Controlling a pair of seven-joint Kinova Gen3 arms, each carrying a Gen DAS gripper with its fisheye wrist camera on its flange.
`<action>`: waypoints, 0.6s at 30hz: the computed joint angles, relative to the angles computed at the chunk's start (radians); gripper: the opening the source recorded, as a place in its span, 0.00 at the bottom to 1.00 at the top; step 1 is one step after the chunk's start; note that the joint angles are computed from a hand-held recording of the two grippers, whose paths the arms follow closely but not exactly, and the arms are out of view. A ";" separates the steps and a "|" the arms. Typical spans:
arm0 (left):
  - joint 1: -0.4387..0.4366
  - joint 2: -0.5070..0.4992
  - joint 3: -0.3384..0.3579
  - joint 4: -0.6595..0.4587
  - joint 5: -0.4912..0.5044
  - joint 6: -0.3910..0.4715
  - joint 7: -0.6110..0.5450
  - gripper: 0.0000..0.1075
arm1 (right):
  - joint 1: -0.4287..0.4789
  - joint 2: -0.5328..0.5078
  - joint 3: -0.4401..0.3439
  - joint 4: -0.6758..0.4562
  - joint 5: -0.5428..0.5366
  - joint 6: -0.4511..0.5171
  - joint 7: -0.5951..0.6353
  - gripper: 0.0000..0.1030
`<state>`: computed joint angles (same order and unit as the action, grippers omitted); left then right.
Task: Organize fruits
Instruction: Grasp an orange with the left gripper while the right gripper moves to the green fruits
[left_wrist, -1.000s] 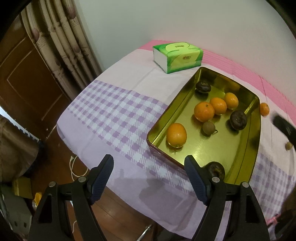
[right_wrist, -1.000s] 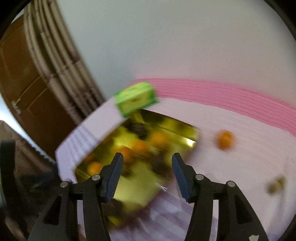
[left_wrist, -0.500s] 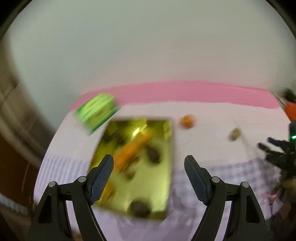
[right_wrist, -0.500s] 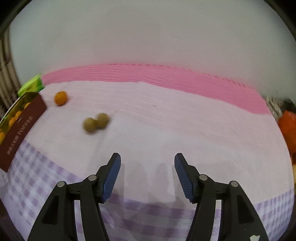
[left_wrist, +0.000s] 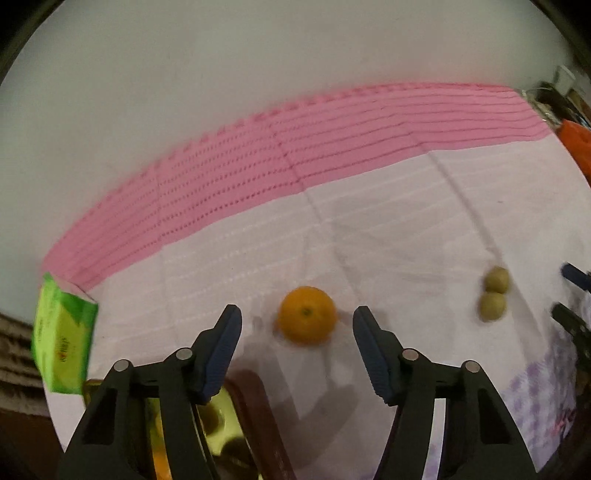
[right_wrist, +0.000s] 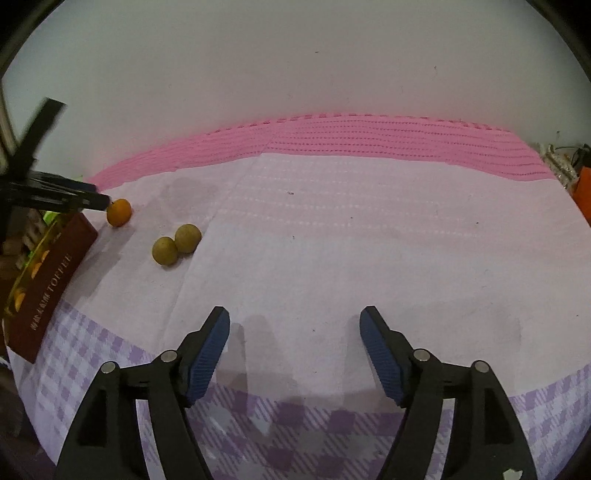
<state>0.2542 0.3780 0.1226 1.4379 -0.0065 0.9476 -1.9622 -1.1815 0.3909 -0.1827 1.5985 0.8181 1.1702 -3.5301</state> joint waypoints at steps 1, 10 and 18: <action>0.001 0.019 -0.002 -0.017 0.000 0.014 0.007 0.59 | 0.000 -0.003 0.000 0.005 0.003 -0.008 -0.005 0.71; 0.016 0.036 -0.045 -0.018 0.089 0.054 0.060 0.36 | 0.013 -0.030 -0.017 0.034 0.006 -0.023 -0.003 0.77; -0.157 -0.242 0.012 0.269 0.363 0.053 -0.014 0.36 | 0.108 -0.043 -0.094 0.020 0.108 -0.138 0.116 0.77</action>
<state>0.0973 0.1359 0.1341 1.7068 0.3565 1.0006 -1.9758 -1.0730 0.3479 -0.2763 1.6183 0.9264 1.0321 -3.4146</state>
